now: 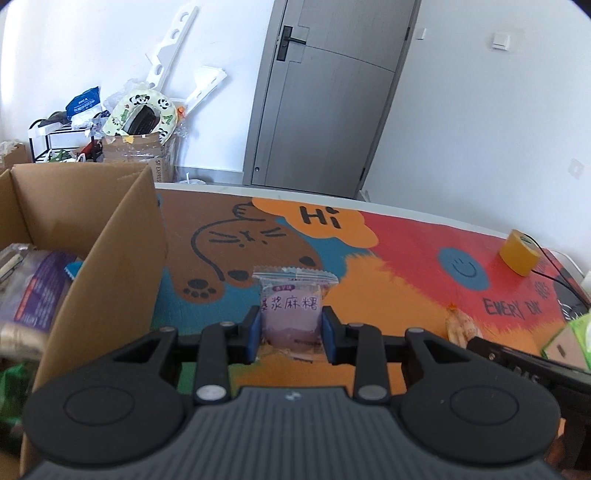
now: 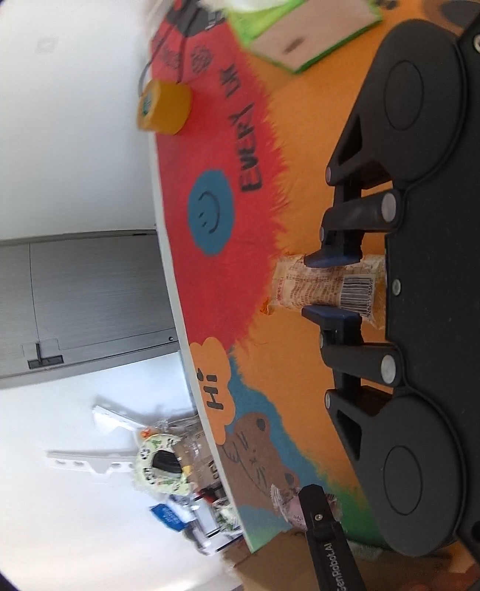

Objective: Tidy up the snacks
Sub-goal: 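Carry both held snacks with both grippers over the cardboard box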

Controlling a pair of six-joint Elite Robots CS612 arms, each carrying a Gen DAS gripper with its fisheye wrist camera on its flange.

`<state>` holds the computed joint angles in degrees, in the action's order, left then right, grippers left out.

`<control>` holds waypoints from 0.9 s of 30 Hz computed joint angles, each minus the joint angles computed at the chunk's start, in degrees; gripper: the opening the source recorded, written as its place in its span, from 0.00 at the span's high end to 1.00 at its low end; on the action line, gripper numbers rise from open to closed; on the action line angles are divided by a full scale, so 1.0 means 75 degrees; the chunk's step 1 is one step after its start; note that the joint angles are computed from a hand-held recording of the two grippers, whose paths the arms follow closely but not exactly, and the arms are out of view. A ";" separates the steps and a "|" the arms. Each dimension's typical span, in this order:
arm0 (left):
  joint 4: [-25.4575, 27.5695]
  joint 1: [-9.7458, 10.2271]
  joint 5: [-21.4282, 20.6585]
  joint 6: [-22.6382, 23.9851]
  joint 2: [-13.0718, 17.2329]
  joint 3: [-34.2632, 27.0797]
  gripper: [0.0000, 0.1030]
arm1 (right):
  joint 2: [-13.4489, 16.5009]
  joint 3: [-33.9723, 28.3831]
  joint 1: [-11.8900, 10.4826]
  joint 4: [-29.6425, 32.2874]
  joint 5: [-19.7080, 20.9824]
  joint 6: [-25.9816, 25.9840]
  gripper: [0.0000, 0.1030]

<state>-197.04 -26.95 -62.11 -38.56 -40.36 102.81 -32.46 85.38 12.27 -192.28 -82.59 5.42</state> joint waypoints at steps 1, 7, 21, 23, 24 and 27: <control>-0.0049 -0.0031 0.0009 0.0000 -0.0022 0.0052 0.69 | -0.0055 0.0143 -0.0062 -0.0099 0.0150 0.0102 0.78; -0.0304 -0.0201 0.0075 -0.0066 -0.0141 0.0334 0.69 | -0.0279 0.0727 -0.0310 -0.0548 0.0739 0.0555 0.79; -0.1064 -0.0340 0.0283 0.0179 -0.0469 0.0866 0.69 | -0.0589 0.1313 -0.0317 -0.1515 0.1232 0.0927 0.79; -0.1114 -0.0343 0.0373 0.0186 -0.0541 0.0959 0.69 | -0.0623 0.1340 -0.0282 -0.1638 0.1311 0.0946 0.79; -0.1144 -0.0347 0.0419 0.0184 -0.0582 0.1012 0.69 | -0.0634 0.1340 -0.0263 -0.1687 0.1351 0.0972 0.79; -0.1257 -0.0342 0.0573 0.0196 -0.0706 0.1166 0.69 | -0.0666 0.1321 -0.0195 -0.1807 0.1498 0.1015 0.79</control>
<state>-206.47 -29.52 -57.81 -37.09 -45.65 111.56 -37.46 95.28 10.81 -205.84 -71.35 13.03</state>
